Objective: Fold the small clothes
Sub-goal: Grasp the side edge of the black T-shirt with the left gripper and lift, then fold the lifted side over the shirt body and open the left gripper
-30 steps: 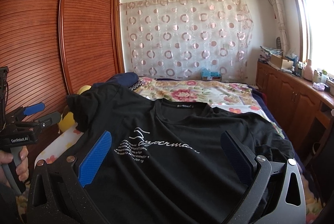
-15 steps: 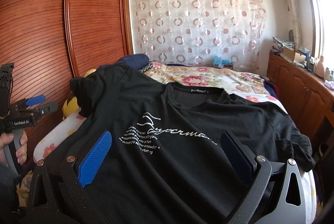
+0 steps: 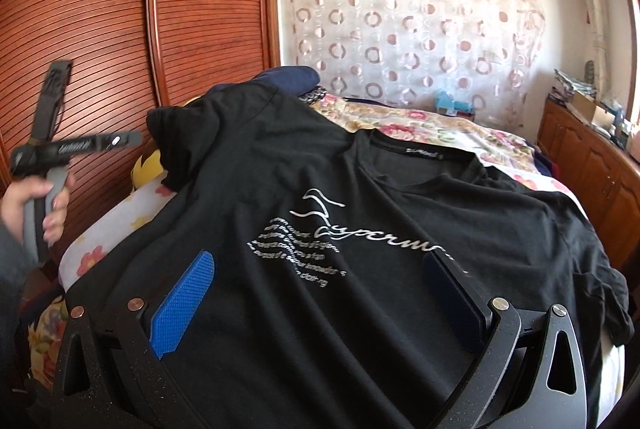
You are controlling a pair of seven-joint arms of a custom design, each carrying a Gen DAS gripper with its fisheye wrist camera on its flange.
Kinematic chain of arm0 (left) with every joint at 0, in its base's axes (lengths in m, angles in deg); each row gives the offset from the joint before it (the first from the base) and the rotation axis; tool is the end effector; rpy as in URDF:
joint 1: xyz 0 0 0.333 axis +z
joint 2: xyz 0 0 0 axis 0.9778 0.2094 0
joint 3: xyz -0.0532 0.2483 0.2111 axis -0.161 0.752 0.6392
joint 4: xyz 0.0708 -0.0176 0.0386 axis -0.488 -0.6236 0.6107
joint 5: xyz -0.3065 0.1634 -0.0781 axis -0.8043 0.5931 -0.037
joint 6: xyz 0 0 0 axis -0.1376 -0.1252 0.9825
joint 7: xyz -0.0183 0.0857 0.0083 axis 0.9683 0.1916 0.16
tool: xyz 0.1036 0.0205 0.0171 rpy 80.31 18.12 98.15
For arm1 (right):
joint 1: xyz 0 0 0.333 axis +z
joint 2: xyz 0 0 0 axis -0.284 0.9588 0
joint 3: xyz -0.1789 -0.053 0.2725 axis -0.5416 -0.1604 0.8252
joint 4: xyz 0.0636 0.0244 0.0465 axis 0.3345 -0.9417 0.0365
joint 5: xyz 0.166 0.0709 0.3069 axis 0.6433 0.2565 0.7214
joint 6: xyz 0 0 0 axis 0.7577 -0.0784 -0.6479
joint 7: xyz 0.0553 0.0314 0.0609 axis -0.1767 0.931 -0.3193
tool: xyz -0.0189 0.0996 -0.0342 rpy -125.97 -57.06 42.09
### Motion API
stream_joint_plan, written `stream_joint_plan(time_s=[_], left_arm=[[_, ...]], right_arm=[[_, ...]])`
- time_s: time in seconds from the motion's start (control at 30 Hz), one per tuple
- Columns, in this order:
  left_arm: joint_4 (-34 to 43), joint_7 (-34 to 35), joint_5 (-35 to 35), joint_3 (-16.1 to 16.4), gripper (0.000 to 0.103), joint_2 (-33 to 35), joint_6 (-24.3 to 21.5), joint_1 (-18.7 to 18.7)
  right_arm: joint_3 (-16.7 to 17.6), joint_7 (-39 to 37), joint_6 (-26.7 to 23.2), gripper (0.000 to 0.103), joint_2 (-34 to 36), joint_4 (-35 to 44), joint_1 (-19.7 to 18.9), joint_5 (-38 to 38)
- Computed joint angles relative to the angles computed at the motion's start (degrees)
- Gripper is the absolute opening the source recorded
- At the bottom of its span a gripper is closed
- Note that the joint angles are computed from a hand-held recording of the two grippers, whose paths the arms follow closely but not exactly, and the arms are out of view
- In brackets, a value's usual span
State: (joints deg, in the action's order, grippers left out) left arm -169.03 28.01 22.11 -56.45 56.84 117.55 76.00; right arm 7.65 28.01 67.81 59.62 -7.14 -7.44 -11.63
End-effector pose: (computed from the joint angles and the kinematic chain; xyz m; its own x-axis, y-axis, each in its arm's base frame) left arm 0.5768 -0.1093 0.5172 0.3024 -0.9322 0.1990 -0.5021 -0.3332 -0.7980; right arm 0.6727 0.1947 0.5200 0.7686 -0.6397 -0.0131 -0.3180 -0.3642 -0.8753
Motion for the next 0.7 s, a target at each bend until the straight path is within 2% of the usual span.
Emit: stream_joint_plan(time_s=[0.1,0.3,0.4,0.57,0.67,0.7], left_arm=[[1.74,5.22,-5.35,-0.04,0.061,1.89,0.25,1.17],[3.29,8.21,-8.30,1.28,0.044,4.42,2.65,1.75],[2.54,11.96,-11.50,0.91,0.042,5.27,5.69,2.45],[2.35,12.04,-10.40,2.36,0.034,5.55,6.88,1.00],[3.25,10.64,-7.75,3.35,0.019,5.50,6.32,-0.14],[3.43,10.49,-7.35,3.36,0.010,5.35,5.68,-0.30]], right_arm=[[-0.06,0.06,-1.20,0.103,0.64,1.13,-0.16,-0.63],[0.26,-1.11,-1.36,0.103,0.87,1.30,-0.36,-0.32],[0.19,-1.29,-1.42,0.103,0.70,0.93,-0.42,0.01],[-0.13,0.05,-1.35,0.103,1.09,1.49,-0.28,-0.31],[-0.06,0.74,-0.86,0.103,1.38,1.84,-0.16,-0.53],[0.04,0.63,-0.73,0.103,1.21,1.57,-0.32,-0.31]])
